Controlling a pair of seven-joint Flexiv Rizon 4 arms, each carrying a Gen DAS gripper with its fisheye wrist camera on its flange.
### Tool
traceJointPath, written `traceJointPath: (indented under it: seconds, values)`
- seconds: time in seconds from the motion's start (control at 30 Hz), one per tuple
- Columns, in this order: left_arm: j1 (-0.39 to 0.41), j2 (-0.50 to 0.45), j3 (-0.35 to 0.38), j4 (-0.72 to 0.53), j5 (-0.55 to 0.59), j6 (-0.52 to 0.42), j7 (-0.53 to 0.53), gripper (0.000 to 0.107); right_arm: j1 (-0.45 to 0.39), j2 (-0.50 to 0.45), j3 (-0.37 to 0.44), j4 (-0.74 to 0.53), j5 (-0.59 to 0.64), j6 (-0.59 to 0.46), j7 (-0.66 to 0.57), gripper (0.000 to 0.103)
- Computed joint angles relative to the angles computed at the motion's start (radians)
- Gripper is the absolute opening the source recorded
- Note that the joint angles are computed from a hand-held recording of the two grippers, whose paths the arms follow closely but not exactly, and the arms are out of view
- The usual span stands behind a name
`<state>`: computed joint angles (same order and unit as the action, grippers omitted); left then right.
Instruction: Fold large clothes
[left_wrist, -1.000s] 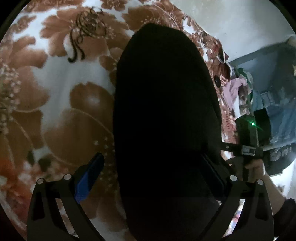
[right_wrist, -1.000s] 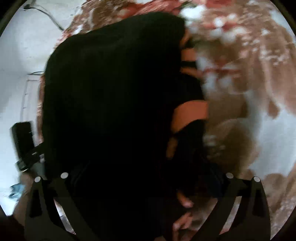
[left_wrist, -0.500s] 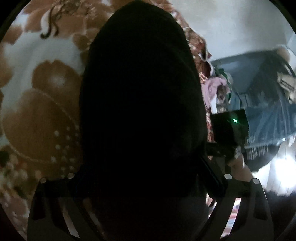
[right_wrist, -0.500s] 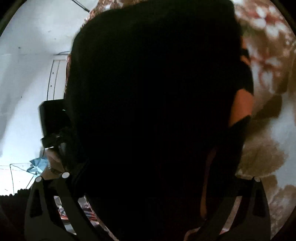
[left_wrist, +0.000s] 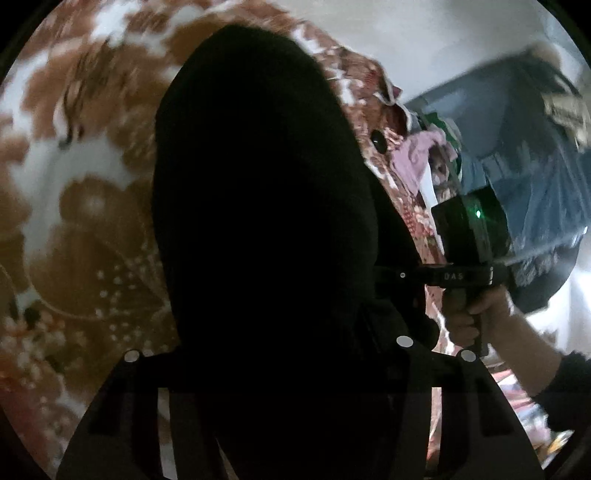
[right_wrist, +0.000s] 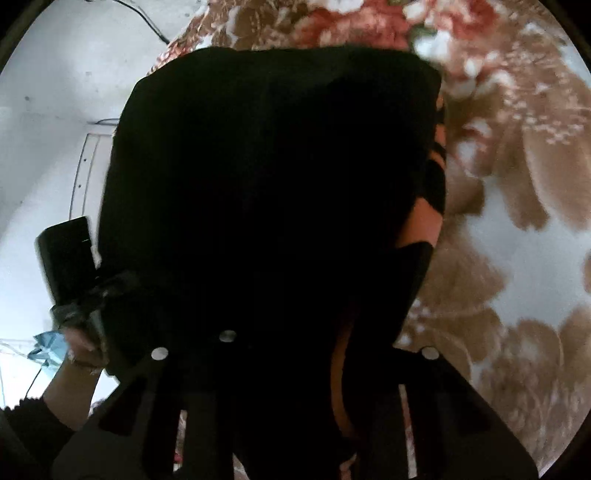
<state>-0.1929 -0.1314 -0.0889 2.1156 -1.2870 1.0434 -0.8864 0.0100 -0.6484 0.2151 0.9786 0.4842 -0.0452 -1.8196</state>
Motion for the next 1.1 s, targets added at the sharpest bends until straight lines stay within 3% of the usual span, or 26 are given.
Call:
traceJointPath:
  seconds: [0.1, 0.17, 0.43, 0.6, 0.8, 1.0, 1.1]
  values:
    - [-0.008, 0.038, 0.002, -0.024, 0.073, 0.002, -0.047, 0.053, -0.014, 0.071, 0.002, 0.063, 0.017, 0.042, 0.001, 0.024]
    - [-0.01, 0.062, 0.004, -0.029, 0.047, -0.023, -0.023, 0.053, -0.037, 0.11, 0.011, 0.087, 0.07, 0.055, 0.01, 0.023]
    - [0.029, 0.095, 0.041, -0.121, 0.152, -0.303, 0.003, 0.053, -0.111, 0.374, -0.036, 0.344, 0.213, 0.181, 0.035, 0.023]
    - [0.007, 0.044, -0.004, -0.229, 0.182, -0.415, 0.017, 0.053, -0.181, 0.544, -0.133, 0.479, 0.29, 0.187, 0.03, 0.023]
    - [-0.087, -0.089, -0.114, -0.395, 0.196, -0.453, 0.029, 0.053, -0.273, 0.698, -0.301, 0.586, 0.32, 0.155, 0.017, 0.023]
    - [-0.211, -0.346, -0.246, -0.726, 0.338, -0.493, -0.066, 0.053, -0.392, 0.747, -0.482, 0.581, 0.293, 0.059, -0.001, 0.023]
    - [-0.265, -0.487, -0.303, -0.888, 0.382, -0.522, -0.09, 0.053, -0.445, 0.744, -0.529, 0.564, 0.266, 0.055, -0.023, 0.023]
